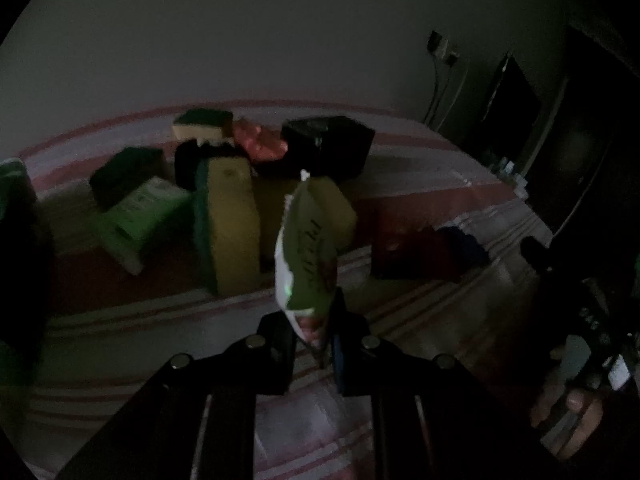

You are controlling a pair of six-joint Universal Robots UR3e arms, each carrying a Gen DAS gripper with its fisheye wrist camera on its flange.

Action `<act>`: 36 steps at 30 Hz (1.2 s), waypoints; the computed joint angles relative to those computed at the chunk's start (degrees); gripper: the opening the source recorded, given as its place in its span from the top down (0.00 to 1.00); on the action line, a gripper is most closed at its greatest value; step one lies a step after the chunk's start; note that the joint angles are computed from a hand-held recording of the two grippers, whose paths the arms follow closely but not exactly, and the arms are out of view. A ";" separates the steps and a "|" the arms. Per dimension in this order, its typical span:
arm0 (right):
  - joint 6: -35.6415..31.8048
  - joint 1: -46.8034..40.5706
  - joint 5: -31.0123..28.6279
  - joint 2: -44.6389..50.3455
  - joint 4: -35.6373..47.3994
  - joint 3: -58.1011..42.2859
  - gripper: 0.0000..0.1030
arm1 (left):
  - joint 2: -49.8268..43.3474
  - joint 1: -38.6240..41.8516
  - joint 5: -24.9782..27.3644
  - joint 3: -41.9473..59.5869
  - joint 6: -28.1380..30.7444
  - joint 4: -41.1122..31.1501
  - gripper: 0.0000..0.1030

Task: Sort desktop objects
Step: 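Carry the snack packet with the left tool while the right tool grasps the blue knitted item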

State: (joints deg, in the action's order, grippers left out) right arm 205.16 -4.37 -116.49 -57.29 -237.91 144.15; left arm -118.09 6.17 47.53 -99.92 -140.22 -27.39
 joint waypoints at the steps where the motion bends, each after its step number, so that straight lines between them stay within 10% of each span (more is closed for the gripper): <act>1: -0.40 -0.14 0.50 0.29 -0.52 -0.06 0.00 | 0.79 0.43 -0.72 -0.68 0.52 0.03 0.88; 20: -12.85 -4.90 17.67 0.34 19.20 -13.31 0.32 | 4.82 2.69 -3.32 -5.61 -0.78 8.00 0.88; 36: -12.40 -3.62 15.06 -0.55 23.10 -15.09 0.60 | 4.27 4.32 -4.41 -4.68 -0.35 5.80 0.88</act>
